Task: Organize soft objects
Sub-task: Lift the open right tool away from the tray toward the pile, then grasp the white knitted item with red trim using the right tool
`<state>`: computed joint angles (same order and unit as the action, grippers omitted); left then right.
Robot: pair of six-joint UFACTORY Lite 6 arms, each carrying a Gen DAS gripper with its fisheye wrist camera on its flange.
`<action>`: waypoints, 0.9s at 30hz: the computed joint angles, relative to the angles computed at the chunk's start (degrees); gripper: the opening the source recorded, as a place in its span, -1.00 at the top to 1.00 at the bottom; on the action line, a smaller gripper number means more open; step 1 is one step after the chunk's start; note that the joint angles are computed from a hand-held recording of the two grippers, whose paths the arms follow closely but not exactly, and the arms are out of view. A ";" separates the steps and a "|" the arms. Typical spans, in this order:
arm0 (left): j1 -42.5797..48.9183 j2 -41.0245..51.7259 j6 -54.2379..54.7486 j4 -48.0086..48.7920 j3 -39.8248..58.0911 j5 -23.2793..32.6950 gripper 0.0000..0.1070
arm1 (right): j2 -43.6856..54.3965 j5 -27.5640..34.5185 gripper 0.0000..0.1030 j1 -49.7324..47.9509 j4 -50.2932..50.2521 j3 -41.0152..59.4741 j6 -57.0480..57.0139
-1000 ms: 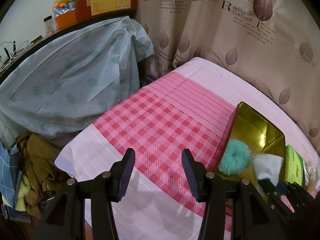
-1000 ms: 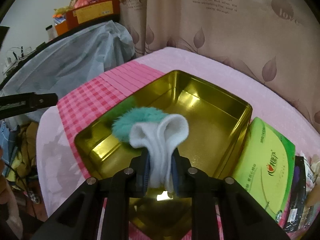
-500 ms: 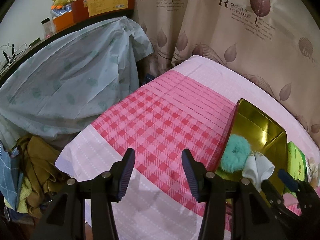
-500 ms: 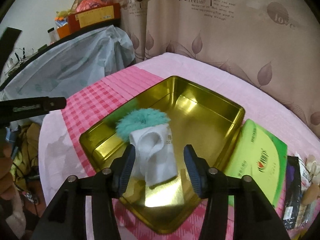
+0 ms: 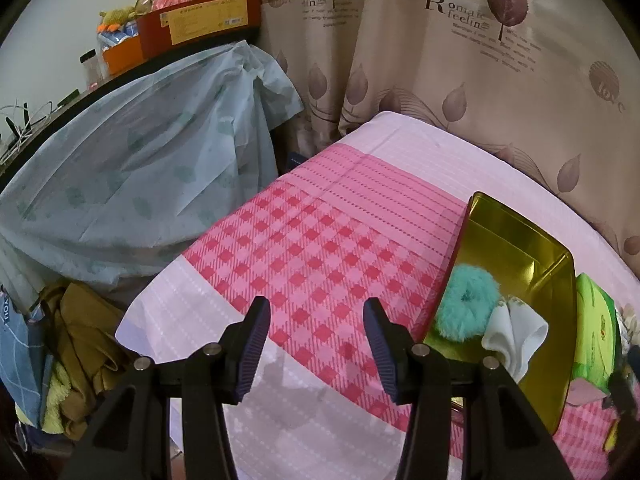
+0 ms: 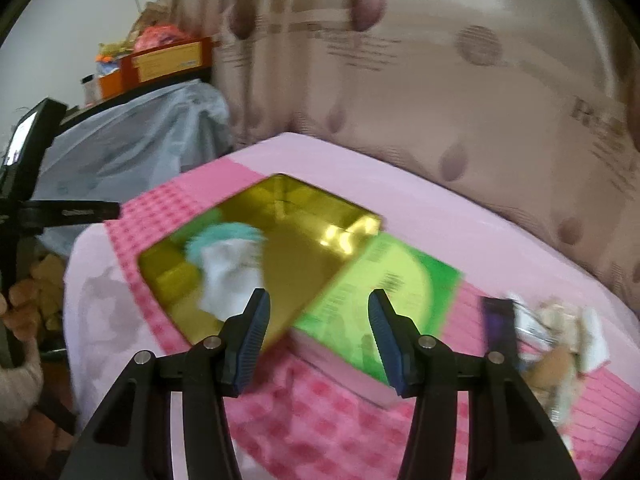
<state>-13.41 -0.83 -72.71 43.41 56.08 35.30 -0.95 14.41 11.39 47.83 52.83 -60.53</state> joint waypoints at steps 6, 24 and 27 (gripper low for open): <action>-1.35 0.36 -1.21 1.77 0.22 0.93 0.08 | -0.60 4.10 0.06 -13.60 3.41 0.93 -7.85; -7.36 5.05 -2.97 6.91 2.47 1.84 0.08 | 22.58 9.25 0.06 -40.19 6.69 23.82 -18.91; -8.98 6.15 -3.04 8.23 3.10 1.86 0.08 | 27.89 9.82 0.06 -40.92 5.41 29.50 -17.25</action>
<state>-22.39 5.32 -75.75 51.63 59.18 37.16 26.93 24.22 -29.53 53.24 82.34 -77.78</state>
